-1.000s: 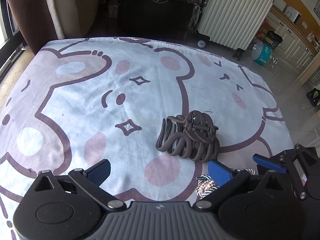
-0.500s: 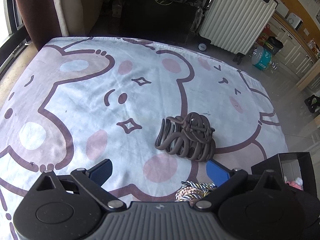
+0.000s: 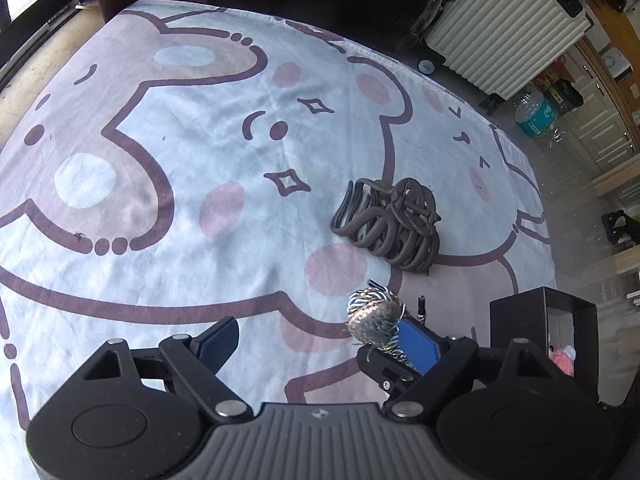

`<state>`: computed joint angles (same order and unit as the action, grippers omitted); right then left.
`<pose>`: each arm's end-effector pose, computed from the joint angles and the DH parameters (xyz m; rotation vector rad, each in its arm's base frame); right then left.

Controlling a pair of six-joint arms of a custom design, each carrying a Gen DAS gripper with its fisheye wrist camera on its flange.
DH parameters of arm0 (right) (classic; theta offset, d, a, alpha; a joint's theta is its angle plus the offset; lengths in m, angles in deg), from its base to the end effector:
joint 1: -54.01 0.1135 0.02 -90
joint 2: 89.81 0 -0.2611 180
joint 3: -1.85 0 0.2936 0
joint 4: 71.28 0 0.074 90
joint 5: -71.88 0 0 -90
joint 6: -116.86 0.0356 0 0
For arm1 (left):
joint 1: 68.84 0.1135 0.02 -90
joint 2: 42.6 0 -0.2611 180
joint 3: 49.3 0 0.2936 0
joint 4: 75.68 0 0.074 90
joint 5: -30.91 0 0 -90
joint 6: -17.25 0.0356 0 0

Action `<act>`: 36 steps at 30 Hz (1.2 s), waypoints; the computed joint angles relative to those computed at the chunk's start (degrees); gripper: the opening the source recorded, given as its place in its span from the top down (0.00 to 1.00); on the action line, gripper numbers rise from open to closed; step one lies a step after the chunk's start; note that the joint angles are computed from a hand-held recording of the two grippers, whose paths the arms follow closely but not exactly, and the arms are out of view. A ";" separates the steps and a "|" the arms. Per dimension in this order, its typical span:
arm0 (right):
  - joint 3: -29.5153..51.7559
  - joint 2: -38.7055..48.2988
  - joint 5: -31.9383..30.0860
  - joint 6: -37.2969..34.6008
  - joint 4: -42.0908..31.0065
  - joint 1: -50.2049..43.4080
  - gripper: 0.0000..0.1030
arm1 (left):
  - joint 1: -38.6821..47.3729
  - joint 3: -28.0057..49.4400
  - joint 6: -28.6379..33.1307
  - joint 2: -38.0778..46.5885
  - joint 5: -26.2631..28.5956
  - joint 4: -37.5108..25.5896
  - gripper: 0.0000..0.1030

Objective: Organize objects
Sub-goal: 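Close the right tool on the rope toy while the left tool closes on the brown hair claw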

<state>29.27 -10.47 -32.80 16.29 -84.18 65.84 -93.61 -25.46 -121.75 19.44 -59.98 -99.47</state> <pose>0.1928 0.0496 0.0409 -0.5972 2.6184 0.3524 0.1635 -0.0748 0.0658 -0.5749 2.6534 -0.3896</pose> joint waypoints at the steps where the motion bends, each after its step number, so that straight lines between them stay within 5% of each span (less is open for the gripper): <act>1: 0.00 -0.26 -0.62 0.67 -0.33 0.38 0.51 | 0.29 -0.14 -0.02 -0.44 -0.07 -0.19 0.16; 7: -1.26 -3.80 0.15 -1.77 -0.19 3.70 0.52 | 1.99 -1.54 -0.10 -3.59 -1.32 0.77 0.19; 17: -0.71 -3.45 -2.52 -8.09 -2.69 -3.40 0.52 | 0.52 2.99 -2.45 9.19 -2.49 16.63 0.21; 26: -0.40 -1.96 -5.35 -16.09 -4.34 -10.85 0.52 | 2.85 7.87 -13.86 22.26 2.19 25.82 0.21; 29: -0.50 -1.66 -5.70 -18.37 -4.26 -12.73 0.52 | 4.41 7.89 -19.02 24.93 4.18 29.19 0.28; 36: -0.25 -0.42 -7.60 -21.27 -4.56 -15.68 0.52 | 3.82 10.86 -22.03 28.61 2.10 30.12 0.32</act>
<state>29.02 -10.89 -40.40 -4.98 -88.74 50.16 -89.79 -14.59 -143.78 48.04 -57.88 -69.35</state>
